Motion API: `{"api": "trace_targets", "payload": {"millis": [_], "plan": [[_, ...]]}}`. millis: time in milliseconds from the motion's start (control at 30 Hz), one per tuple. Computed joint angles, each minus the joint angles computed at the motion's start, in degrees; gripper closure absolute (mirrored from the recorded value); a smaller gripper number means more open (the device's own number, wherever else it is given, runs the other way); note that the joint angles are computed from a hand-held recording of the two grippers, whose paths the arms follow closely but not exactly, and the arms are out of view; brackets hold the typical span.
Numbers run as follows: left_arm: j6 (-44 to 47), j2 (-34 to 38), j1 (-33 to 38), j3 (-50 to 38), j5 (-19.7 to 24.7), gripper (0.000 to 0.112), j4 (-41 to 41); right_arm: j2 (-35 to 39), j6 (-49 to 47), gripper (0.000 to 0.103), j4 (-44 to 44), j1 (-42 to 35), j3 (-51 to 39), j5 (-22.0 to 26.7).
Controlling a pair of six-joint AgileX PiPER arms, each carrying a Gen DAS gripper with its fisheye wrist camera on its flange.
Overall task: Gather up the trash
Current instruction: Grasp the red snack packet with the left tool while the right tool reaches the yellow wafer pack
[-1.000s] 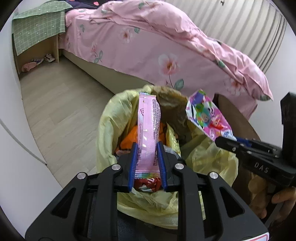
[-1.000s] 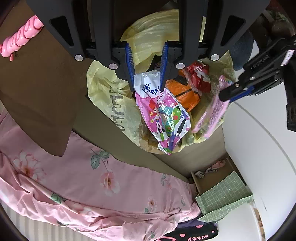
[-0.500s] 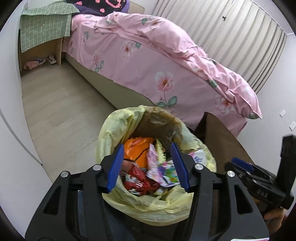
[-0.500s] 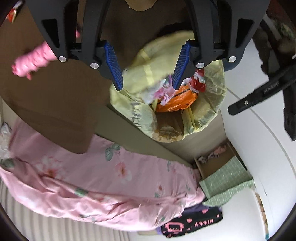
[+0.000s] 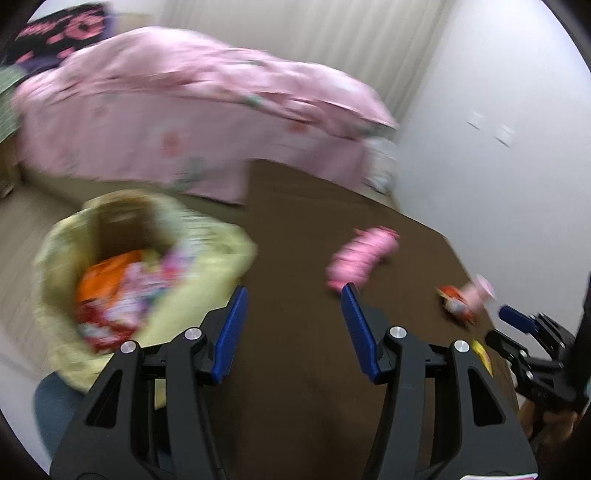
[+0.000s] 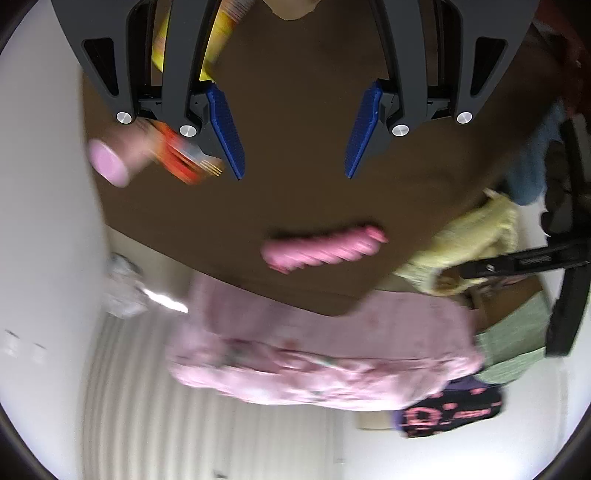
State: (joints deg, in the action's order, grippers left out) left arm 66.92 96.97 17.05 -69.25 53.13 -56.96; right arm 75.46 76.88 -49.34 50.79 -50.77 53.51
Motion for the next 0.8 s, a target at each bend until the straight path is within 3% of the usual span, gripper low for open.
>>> {"api": "trace_targets", "payload": {"millis": [167,300,433,600,733,800], "plan": [[12.76,0.24,-9.13,0.89,10.48,0.056,-6.03,-12.77,10.73,0.05,0.97,5.92,12.7,8.6],[15.7,3.99,-20.62,-3.84,10.25,0.055,-4.18,-17.95,18.39,0.05,1.78,13.15,18.14,14.25],[6.43,12.99,-31.86,-16.34,8.07,0.055,2.82,-20.21,22.64,0.05,2.59,17.37,21.54,16.13],[-6.05,24.43,-39.97,-32.47,5.99,0.055,10.28,-22.23,25.82,0.05,3.29,19.19,24.26,14.49],[-17.89,34.49,-43.22,-47.83,13.28,0.055,18.35,-23.24,26.97,0.05,3.78,20.57,25.05,14.91],[-17.99,35.78,-42.86,-49.19,16.53,0.055,19.26,-24.25,27.9,0.05,3.62,21.37,25.41,15.61]]}}
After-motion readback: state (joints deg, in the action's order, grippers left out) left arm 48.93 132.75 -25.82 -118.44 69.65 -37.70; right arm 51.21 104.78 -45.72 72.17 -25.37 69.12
